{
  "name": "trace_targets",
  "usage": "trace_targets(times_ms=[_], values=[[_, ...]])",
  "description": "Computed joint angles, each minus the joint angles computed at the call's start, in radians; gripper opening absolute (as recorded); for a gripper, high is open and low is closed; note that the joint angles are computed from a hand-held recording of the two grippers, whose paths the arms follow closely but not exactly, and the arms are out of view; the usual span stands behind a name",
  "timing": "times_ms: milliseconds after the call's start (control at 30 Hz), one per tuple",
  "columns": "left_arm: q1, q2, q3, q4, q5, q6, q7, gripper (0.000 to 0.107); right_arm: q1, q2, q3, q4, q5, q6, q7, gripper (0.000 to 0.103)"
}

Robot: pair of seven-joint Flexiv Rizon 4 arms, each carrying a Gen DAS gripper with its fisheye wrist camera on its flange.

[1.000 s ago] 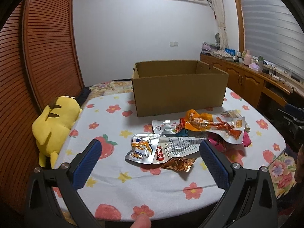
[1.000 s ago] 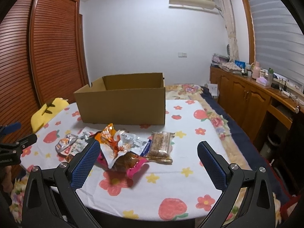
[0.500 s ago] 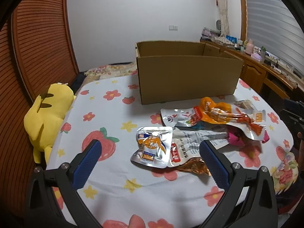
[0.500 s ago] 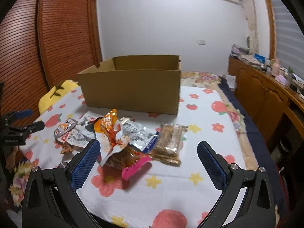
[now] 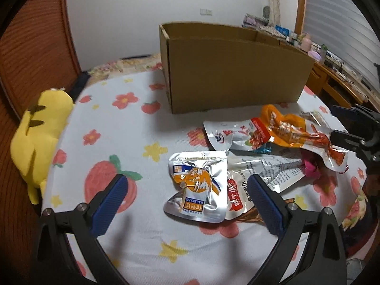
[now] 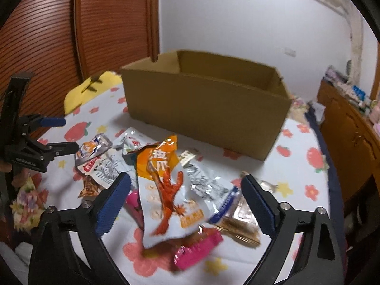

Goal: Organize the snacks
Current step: 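Grasp silver pouch with left tool while right tool grasps orange chicken-feet pouch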

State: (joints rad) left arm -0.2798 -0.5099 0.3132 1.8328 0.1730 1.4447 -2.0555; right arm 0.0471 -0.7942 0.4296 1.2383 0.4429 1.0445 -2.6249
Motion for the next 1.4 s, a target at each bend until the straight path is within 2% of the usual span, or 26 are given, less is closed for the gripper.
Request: trace_targets(times_ms=[100, 133, 200, 233, 300, 367, 500, 567, 700, 733, 833, 967, 1067, 1100, 1133, 1167, 1200, 1233, 1300, 1400], values=[[0.120, 0.003, -0.137, 0.024, -0.084, 0.004, 0.101, 0.087, 0.029, -0.033, -0.029, -0.064, -0.045, -0.102, 0.051, 0.085], [0.139, 0.001, -0.160, 0.027, -0.106, 0.002, 0.126, 0.083, 0.033, -0.041, -0.034, -0.081, -0.050, -0.127, 0.060, 0.084], [0.198, 0.002, -0.234, 0.040, -0.164, -0.005, 0.202, 0.081, 0.046, -0.058, -0.047, -0.117, -0.064, -0.175, 0.080, 0.083], [0.203, -0.001, -0.243, 0.039, -0.184, -0.014, 0.222, 0.080, 0.052, -0.068, -0.053, -0.141, -0.077, -0.225, 0.089, 0.083], [0.177, -0.011, -0.213, 0.021, -0.199, -0.050, 0.224, 0.078, 0.067, -0.074, -0.069, -0.154, -0.088, -0.249, 0.089, 0.080], [0.196, -0.015, -0.239, 0.024, -0.228, -0.050, 0.255, 0.076, 0.083, -0.079, -0.086, -0.160, -0.105, -0.256, 0.094, 0.080], [0.185, -0.015, -0.226, 0.027, -0.252, -0.052, 0.267, 0.075, 0.104, -0.092, -0.101, -0.184, -0.133, -0.283, 0.091, 0.080], [0.206, -0.019, -0.249, 0.028, -0.278, -0.056, 0.290, 0.070, 0.113, -0.099, -0.107, -0.199, -0.146, -0.302, 0.094, 0.079], [0.217, -0.021, -0.262, 0.036, -0.309, -0.038, 0.314, 0.068, 0.131, -0.128, -0.121, -0.258, -0.170, -0.370, 0.113, 0.079], [0.213, -0.022, -0.257, 0.038, -0.307, -0.029, 0.318, 0.063, 0.137, -0.134, -0.126, -0.269, -0.175, -0.379, 0.117, 0.079], [0.201, -0.021, -0.242, 0.050, -0.298, -0.007, 0.328, 0.061, 0.145, -0.149, -0.132, -0.300, -0.188, -0.417, 0.119, 0.079], [0.213, -0.010, -0.257, 0.081, -0.320, 0.027, 0.342, 0.058, 0.158, -0.155, -0.144, -0.316, -0.199, -0.434, 0.119, 0.077], [0.245, 0.002, -0.297, 0.111, -0.354, 0.053, 0.365, 0.058, 0.167, -0.153, -0.154, -0.307, -0.210, -0.421, 0.122, 0.065], [0.249, 0.005, -0.301, 0.119, -0.362, 0.061, 0.369, 0.058, 0.166, -0.151, -0.151, -0.306, -0.211, -0.425, 0.117, 0.057], [0.252, 0.010, -0.303, 0.133, -0.368, 0.075, 0.371, 0.058, 0.164, -0.151, -0.148, -0.308, -0.211, -0.435, 0.112, 0.042], [0.248, 0.013, -0.299, 0.141, -0.373, 0.085, 0.370, 0.053, 0.163, -0.148, -0.147, -0.302, -0.209, -0.429, 0.107, 0.040], [0.241, 0.015, -0.284, 0.142, -0.348, 0.089, 0.340, 0.039, 0.165, -0.142, -0.150, -0.291, -0.212, -0.416, 0.105, 0.034], [0.252, 0.021, -0.302, 0.161, -0.386, 0.107, 0.366, 0.039, 0.167, -0.135, -0.154, -0.275, -0.213, -0.387, 0.101, 0.019], [0.295, 0.026, -0.353, 0.186, -0.411, 0.138, 0.386, 0.039, 0.157, -0.129, -0.145, -0.271, -0.205, -0.385, 0.099, 0.019], [0.272, 0.020, -0.328, 0.188, -0.412, 0.147, 0.388, 0.039, 0.148, -0.121, -0.138, -0.254, -0.193, -0.359, 0.092, 0.019]])
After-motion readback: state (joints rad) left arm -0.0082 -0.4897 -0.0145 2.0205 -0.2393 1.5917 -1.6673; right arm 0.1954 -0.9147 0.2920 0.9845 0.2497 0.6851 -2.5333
